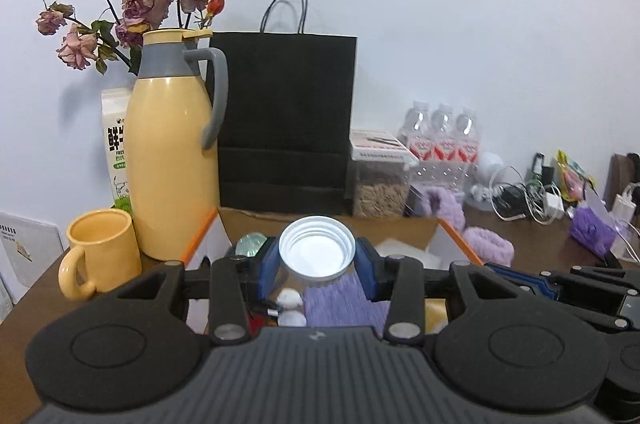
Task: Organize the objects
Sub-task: 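Carry both held items over the box and open both grippers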
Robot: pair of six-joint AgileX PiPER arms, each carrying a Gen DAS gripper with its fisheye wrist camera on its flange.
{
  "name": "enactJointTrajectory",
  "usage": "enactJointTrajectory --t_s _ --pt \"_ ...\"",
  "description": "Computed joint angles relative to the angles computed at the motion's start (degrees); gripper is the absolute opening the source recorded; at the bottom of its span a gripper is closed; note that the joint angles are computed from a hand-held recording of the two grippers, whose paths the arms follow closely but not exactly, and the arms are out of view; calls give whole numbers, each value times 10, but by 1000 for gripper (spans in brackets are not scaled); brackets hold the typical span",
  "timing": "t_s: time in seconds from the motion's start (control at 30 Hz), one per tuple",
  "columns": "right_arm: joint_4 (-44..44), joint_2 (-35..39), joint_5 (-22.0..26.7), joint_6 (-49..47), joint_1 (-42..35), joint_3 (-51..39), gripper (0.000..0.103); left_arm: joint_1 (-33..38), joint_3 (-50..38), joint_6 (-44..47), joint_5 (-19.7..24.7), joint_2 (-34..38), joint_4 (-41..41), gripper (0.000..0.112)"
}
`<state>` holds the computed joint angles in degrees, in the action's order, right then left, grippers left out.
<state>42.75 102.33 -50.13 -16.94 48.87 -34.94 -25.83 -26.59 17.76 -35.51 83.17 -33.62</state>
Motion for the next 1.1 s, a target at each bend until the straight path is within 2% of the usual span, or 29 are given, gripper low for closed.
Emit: enactJointTrajectory --t_s 0.13,0.47,0.77,0.8,0.87,0.9,0.93,0.97,1.0,1.03,1.1 --pt "-27 28 45 -13 -38 -65 6 37 -33 -43 2 39 46 41" --pt "-63 133 127 -18 -103 -202 6 124 -135 -121 56 151 164 41" --pt "-46 167 163 -38 -120 -237 7 137 -167 -109 68 194 178 41" --pt "-41 167 164 -42 -120 -236 10 135 -166 -104 66 195 173 44" --pt "-25 165 161 -52 -118 -233 18 133 -160 -100 54 194 173 60" --pt "-20 162 163 -57 -118 -230 37 132 -152 -96 35 194 169 79" --pt "-20 159 166 -58 -119 -227 64 129 -146 -89 17 195 158 102" --pt "-24 156 164 -55 -119 -222 77 125 -139 -83 -3 195 145 103" --pt "-30 153 153 -49 -118 -214 97 122 -130 -81 -25 195 135 103" --pt "-32 152 139 -46 -114 -206 102 124 -126 -85 -29 191 136 103" --pt "-22 149 125 -58 -107 -197 103 132 -125 -101 -20 184 148 103"
